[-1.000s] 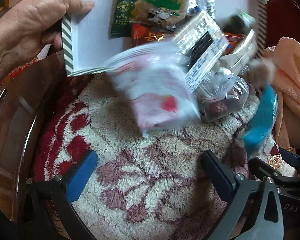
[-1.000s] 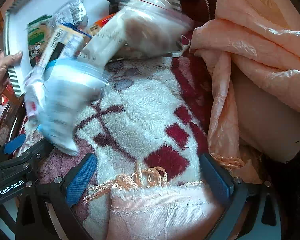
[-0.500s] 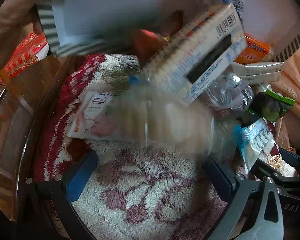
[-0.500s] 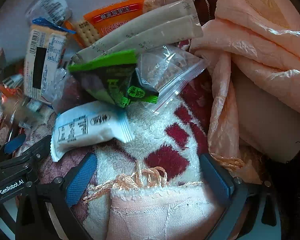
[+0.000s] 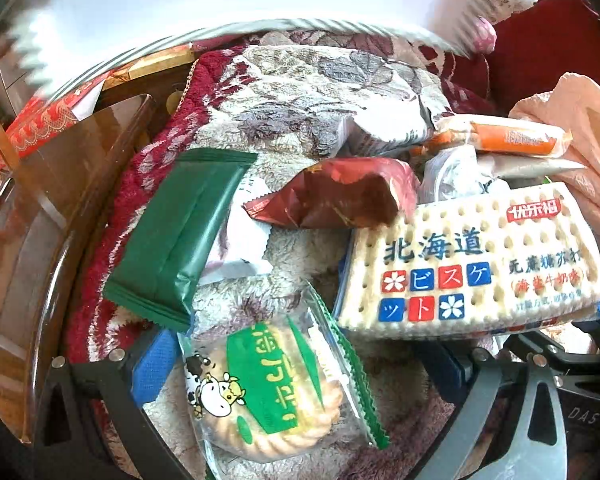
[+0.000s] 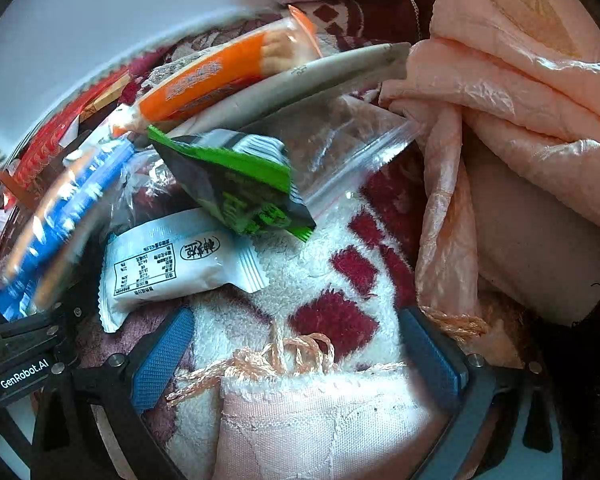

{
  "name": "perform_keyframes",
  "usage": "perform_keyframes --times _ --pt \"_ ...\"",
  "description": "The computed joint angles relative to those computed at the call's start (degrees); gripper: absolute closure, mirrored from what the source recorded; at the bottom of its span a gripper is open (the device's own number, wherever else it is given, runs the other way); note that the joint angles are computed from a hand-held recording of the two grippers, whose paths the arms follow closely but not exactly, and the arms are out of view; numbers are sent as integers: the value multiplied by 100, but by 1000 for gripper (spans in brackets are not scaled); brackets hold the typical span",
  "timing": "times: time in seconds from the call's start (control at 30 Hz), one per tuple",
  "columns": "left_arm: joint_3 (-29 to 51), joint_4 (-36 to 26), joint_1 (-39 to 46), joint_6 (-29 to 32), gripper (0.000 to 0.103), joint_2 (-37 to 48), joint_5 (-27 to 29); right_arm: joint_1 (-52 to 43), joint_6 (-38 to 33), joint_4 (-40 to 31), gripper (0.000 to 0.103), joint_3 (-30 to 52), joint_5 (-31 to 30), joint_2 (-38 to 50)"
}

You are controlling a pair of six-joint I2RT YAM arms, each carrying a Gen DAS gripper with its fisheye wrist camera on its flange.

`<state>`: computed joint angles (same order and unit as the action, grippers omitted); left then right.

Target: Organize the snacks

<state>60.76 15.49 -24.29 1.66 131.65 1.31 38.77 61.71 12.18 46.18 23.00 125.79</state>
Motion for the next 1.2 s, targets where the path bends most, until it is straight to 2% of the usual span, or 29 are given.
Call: perform_keyframes --times 1.2 --pt "-141 95 27 20 0 -57 18 7 0 23 1 -9 6 -2"
